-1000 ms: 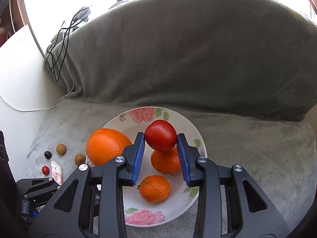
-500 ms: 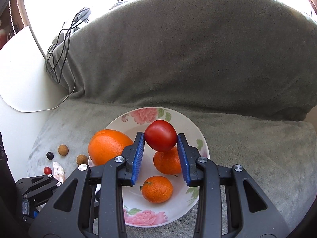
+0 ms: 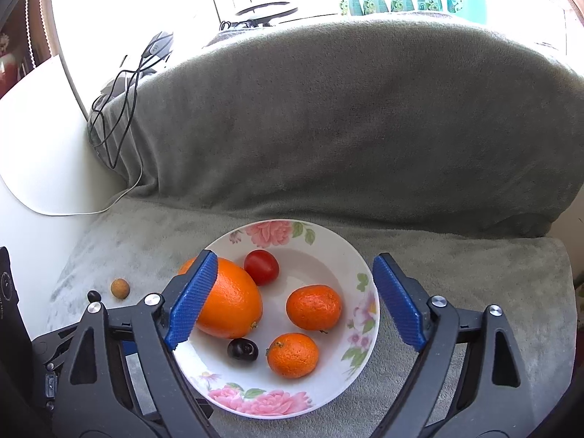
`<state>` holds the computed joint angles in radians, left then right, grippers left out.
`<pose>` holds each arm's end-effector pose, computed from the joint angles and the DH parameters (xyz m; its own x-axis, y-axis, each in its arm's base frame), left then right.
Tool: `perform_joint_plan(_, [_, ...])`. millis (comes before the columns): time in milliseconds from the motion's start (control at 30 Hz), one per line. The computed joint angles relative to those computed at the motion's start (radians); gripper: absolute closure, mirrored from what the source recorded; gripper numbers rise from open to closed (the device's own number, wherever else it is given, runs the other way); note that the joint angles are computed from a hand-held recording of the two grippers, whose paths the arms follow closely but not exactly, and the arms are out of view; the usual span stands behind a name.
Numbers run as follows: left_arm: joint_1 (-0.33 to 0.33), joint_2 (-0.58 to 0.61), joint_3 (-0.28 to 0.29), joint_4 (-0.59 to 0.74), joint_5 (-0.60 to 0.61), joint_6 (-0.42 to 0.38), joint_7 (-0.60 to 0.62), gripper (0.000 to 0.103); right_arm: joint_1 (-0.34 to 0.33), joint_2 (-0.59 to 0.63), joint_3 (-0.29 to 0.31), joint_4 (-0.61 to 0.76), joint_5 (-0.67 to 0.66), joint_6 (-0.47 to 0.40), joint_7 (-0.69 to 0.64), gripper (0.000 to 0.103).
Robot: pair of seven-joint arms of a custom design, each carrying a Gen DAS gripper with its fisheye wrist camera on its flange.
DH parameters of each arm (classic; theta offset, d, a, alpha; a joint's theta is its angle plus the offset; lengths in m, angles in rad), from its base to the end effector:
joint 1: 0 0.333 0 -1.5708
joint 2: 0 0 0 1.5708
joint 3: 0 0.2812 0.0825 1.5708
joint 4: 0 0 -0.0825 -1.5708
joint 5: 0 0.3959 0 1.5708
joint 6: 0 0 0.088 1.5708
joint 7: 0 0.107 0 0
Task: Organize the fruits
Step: 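Open both grippers to drop the tomato and plum onto the plate, then withdraw both grippers toward the peeled pinkish pomelo segment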
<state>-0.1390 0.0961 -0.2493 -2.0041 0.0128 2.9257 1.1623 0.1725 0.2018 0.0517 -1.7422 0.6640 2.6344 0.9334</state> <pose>0.5846 -0.2358 0.4702 -0.1026 -0.9470 0.3043 -0.7285 -0.1368 -0.6713 0.6571 0.1316 0.4931 0.4427 -0.8752 -0.1949 -0.6751 -0.1823 -0.7148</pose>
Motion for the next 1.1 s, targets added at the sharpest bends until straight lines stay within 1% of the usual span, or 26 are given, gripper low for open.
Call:
perform_joint_plan(133, [0.0,-0.006,0.005,-0.003,0.01,-0.006,-0.006,0.034,0.002,-0.014,-0.001,-0.013,-0.001,0.009,0.004,0.014])
perform_joint_plan(333, [-0.009,-0.026,0.017,-0.025,0.056,0.008,-0.058,0.033,0.004,-0.044,0.0,-0.039,0.015,0.018,0.005,0.014])
perform_joint_plan(433, [-0.008,-0.052,0.017,-0.055,0.036,0.02,-0.043,0.033,0.007,-0.07,0.0,-0.065,0.028,0.027,0.001,0.014])
perform_joint_plan(533, [-0.015,-0.077,0.029,-0.081,0.041,0.034,-0.051,0.033,0.012,-0.095,0.0,-0.091,0.038,0.035,0.0,0.014])
perform_joint_plan(633, [-0.024,-0.112,0.042,-0.117,0.04,0.045,-0.058,0.033,0.019,-0.124,-0.002,-0.121,0.042,0.046,0.004,0.014])
perform_joint_plan(800, [-0.038,-0.176,0.074,-0.184,0.074,0.063,-0.101,0.033,0.032,-0.177,-0.003,-0.171,0.058,0.064,0.0,0.014])
perform_joint_plan(933, [-0.036,-0.236,0.094,-0.247,0.146,0.073,-0.166,0.033,0.044,-0.219,-0.004,-0.212,0.066,0.069,-0.007,0.014])
perform_joint_plan(1100, [-0.046,-0.322,0.132,-0.347,0.186,0.08,-0.216,0.033,0.065,-0.269,-0.004,-0.259,0.092,0.063,-0.031,0.014])
